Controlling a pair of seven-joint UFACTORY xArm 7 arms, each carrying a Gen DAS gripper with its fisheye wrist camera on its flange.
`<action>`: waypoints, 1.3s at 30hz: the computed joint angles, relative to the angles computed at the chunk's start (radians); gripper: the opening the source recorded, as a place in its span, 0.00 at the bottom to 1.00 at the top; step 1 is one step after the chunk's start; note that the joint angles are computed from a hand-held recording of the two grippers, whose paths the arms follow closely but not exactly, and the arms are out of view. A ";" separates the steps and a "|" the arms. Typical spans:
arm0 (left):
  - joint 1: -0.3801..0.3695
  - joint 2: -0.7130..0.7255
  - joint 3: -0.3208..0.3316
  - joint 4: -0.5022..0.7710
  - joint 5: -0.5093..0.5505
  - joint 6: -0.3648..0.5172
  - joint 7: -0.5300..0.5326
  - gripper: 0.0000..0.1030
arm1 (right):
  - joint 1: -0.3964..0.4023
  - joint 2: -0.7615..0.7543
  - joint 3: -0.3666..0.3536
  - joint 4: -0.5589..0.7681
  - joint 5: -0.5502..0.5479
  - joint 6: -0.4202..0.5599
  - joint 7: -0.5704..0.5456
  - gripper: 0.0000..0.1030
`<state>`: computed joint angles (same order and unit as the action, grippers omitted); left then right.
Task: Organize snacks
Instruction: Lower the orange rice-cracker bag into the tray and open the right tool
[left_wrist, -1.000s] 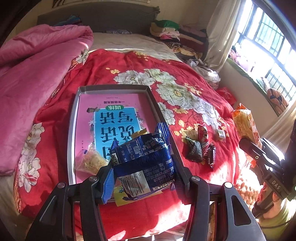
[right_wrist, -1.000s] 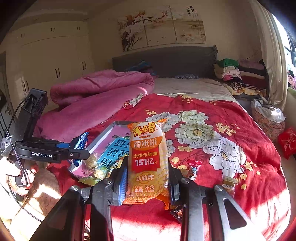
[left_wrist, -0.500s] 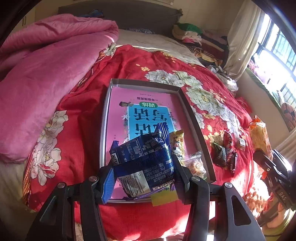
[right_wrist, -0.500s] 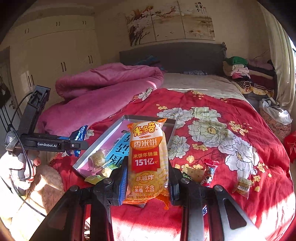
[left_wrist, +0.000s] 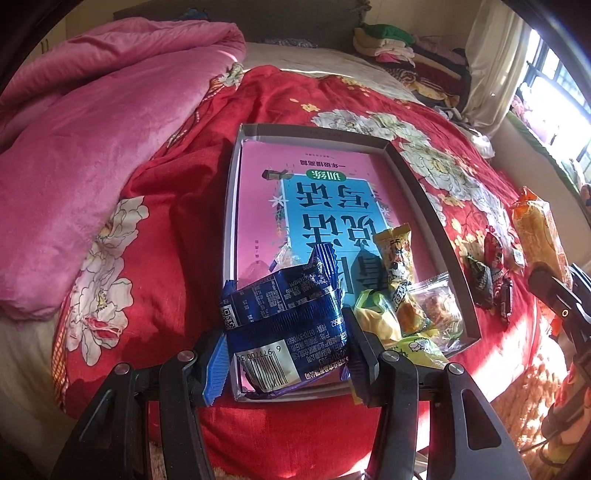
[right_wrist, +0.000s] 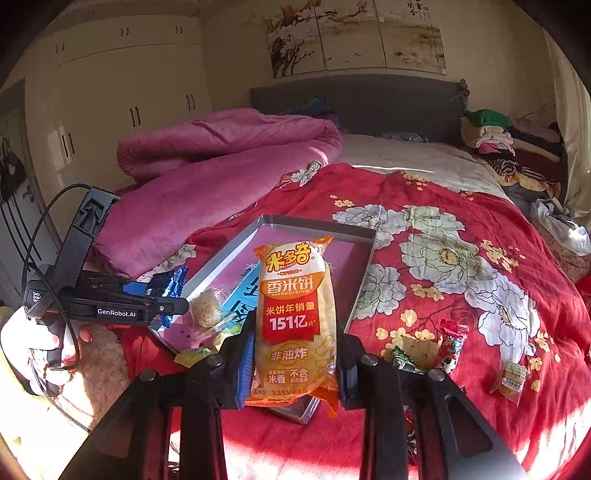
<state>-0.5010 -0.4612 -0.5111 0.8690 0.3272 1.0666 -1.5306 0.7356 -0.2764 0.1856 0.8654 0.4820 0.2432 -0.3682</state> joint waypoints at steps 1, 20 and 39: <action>-0.001 0.000 0.001 -0.003 0.000 -0.007 0.001 0.54 | -0.002 0.011 0.005 0.008 -0.006 0.003 0.005 0.34; -0.020 0.035 0.014 -0.016 -0.006 -0.055 0.011 0.54 | -0.045 0.189 0.094 0.134 -0.067 0.062 0.047 0.33; -0.025 0.056 0.022 -0.010 -0.003 -0.062 0.016 0.54 | -0.077 0.266 0.134 0.168 -0.127 0.086 0.086 0.33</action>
<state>-0.5258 -0.4049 -0.4893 0.8591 0.3245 1.0050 -1.5144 0.6583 -0.0108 0.3198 1.0331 0.3552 0.3295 -0.2821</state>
